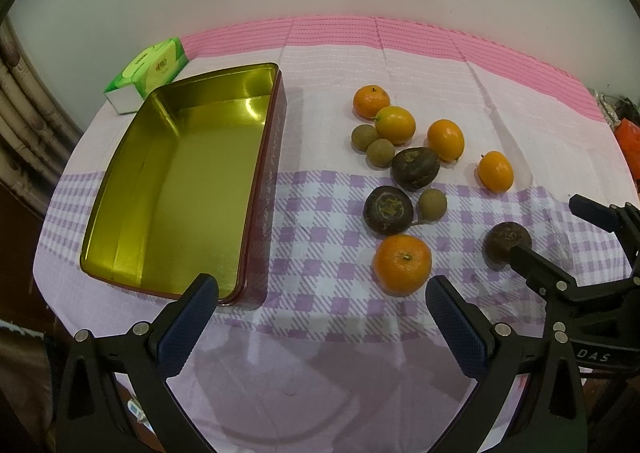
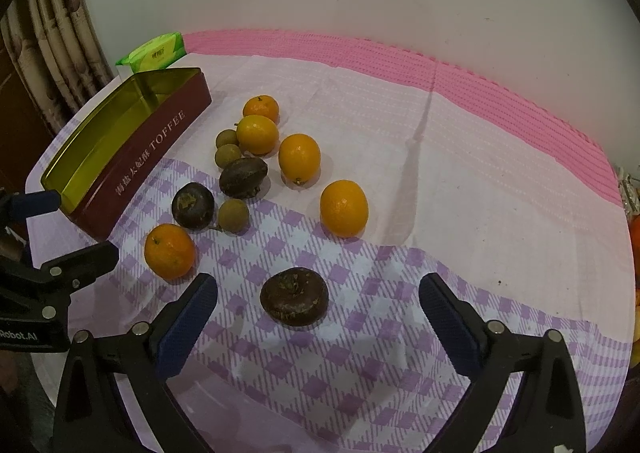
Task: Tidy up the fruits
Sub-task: 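Grasp the dark brown round fruit with the right gripper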
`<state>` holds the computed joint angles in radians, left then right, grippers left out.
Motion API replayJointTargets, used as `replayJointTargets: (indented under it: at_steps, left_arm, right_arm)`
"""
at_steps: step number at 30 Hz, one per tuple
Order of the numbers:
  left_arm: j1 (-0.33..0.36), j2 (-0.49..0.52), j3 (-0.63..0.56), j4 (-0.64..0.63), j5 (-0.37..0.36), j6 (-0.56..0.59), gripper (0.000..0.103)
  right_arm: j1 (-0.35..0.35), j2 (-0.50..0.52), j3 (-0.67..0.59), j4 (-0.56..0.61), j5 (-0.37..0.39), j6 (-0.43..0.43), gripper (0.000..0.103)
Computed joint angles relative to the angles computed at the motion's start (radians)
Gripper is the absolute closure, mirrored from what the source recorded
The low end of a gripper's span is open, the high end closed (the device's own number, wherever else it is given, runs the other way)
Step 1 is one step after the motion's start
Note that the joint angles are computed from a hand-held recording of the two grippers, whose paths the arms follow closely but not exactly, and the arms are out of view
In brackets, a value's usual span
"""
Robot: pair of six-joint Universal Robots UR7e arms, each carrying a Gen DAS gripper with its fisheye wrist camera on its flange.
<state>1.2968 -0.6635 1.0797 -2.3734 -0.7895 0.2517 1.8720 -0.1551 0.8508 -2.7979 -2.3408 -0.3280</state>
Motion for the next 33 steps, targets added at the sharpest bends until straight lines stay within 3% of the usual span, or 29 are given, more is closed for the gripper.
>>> replayJointTargets:
  at_steps: [11,16,21,26,29,33]
  left_arm:
    - [0.002,-0.008,0.009,-0.008,0.0,0.011,0.0]
    - [0.003,-0.01,0.013,-0.001,-0.002,0.015,0.0]
    - [0.002,-0.008,0.014,0.004,-0.02,0.029,0.0]
    - [0.0,-0.002,0.008,0.023,-0.046,0.044,0.0]
    - [-0.002,0.003,0.005,0.025,-0.056,0.061,0.0]
    - [0.0,0.014,-0.015,0.052,-0.07,0.061,0.001]
  right_arm:
    - [-0.008,-0.002,-0.003,0.065,0.009,0.025,0.016]
    - [-0.016,0.002,-0.009,0.123,0.024,0.045,0.029]
    - [-0.026,0.006,-0.013,0.107,0.037,0.059,0.041]
    - [-0.032,0.016,-0.033,0.134,0.049,0.077,0.045]
    - [-0.037,0.023,-0.05,0.167,0.075,0.086,0.06]
    - [-0.038,0.027,-0.054,0.159,0.078,0.079,0.062]
